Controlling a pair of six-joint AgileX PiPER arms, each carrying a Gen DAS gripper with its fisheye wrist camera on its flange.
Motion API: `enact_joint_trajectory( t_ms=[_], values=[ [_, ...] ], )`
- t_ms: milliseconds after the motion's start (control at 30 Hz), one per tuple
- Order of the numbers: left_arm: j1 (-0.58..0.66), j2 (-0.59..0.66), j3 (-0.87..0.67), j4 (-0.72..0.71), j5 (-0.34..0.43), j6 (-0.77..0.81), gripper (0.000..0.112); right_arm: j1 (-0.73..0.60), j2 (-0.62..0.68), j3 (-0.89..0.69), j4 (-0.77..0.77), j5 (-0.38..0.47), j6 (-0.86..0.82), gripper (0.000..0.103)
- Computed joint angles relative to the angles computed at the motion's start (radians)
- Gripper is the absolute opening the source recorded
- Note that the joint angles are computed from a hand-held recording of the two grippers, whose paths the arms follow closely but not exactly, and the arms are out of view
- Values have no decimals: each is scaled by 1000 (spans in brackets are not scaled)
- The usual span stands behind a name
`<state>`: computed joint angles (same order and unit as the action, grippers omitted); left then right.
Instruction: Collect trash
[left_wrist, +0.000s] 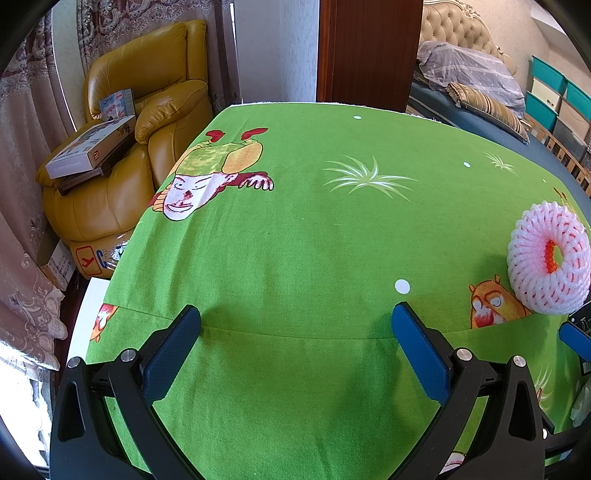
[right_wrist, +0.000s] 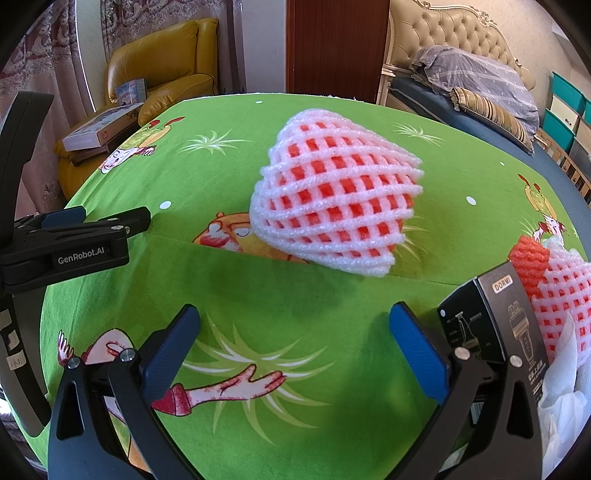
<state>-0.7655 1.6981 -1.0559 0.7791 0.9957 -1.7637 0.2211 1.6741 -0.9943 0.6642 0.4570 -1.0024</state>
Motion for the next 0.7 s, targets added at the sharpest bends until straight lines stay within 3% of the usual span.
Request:
enact_joint_trajectory(
  t_ms=[700],
  values=[
    [-4,2,-1,-1,5,-5,97,-1,-1,-1,-1,2,-1,100]
  ],
)
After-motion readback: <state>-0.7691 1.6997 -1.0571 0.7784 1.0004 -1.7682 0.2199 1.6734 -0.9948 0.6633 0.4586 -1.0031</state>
